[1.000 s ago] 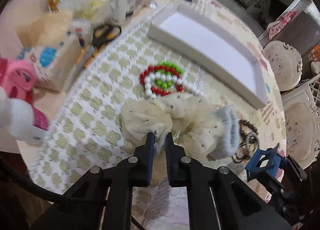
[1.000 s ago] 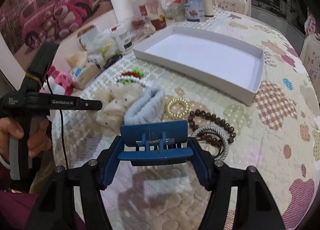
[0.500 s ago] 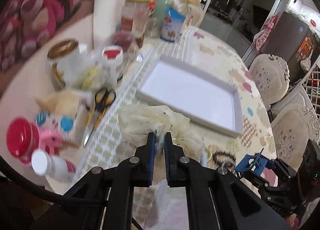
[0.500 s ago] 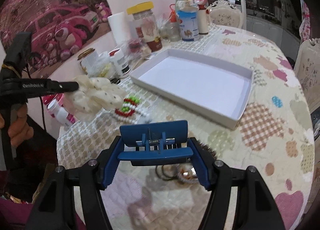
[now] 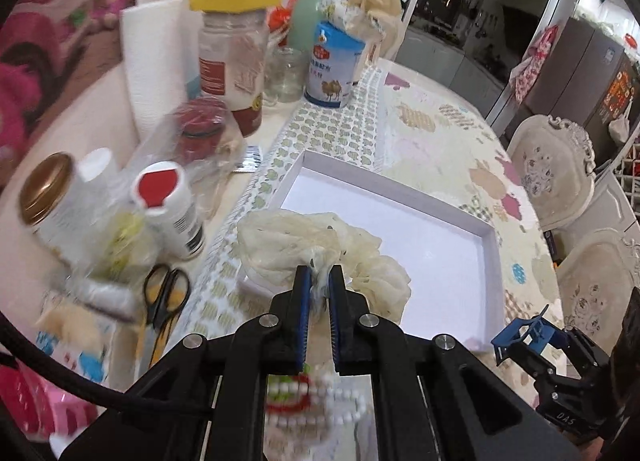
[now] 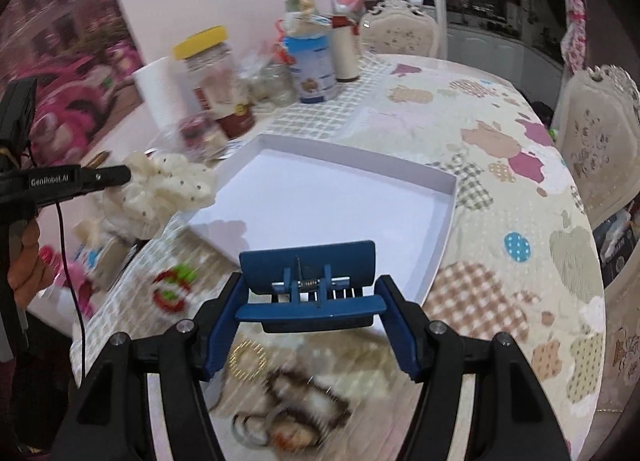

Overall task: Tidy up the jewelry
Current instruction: 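Place cream scrunchie in white tray with left tool while right tool places blue clip there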

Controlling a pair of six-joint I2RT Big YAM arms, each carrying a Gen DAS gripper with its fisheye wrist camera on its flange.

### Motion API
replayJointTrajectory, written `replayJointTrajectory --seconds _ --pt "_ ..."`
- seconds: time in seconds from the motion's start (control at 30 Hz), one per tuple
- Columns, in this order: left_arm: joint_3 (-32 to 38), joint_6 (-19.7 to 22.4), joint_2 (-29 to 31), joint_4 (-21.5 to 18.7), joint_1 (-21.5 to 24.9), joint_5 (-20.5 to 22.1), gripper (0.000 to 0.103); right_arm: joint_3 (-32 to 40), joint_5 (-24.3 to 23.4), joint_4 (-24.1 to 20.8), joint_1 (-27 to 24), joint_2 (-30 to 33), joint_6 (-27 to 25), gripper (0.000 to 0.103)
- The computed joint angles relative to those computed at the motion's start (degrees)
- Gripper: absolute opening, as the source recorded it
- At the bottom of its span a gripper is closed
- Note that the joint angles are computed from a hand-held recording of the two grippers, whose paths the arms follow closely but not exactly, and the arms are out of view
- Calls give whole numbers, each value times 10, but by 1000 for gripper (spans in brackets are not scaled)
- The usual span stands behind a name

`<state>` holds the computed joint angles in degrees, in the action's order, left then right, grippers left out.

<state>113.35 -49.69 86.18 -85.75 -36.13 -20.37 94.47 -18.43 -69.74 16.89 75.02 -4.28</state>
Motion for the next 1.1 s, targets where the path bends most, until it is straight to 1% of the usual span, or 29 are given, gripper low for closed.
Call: replayJointTrajectory --seconds 0.13,0.3,0.4,0.53,0.6,0.67,0.73,0.8,0.9,0.93,0.97,1.0,1.03,1.1 --pt "20 27 41 10 32 25 7 21 13 9 -4 46 26 69" --pt "17 34 72 12 57 55 7 33 25 13 1 86 42 69" --pt "-5 29 76 12 67 80 7 37 27 8 1 106 43 69" --pt "-51 19 63 14 63 101 7 26 25 -3 -2 115 35 69" --pt "-77 16 49 22 58 108 7 18 19 -5 -4 110 26 69" --pt "-103 13 30 35 49 109 7 17 21 -21 -5 106 12 69" --pt "-115 8 20 35 45 112 7 14 9 -35 -10 101 5 69" --pt "-130 -5 7 43 42 117 8 11 14 -45 -9 95 -5 69" --pt "-138 -17 -2 50 40 115 14 12 26 -45 -3 95 -7 69" --pt "-138 -18 -3 53 40 115 20 12 25 -42 -3 95 -1 70" --pt "-137 -16 -3 55 38 115 23 13 21 -38 -4 96 9 73" --pt "-134 -14 -4 55 36 112 30 14 17 -33 -3 96 16 76" --pt "-130 -11 -3 52 33 107 36 15 16 -26 -3 95 23 81" --pt "-120 -11 -1 43 27 94 38 15 19 -12 0 89 33 81"
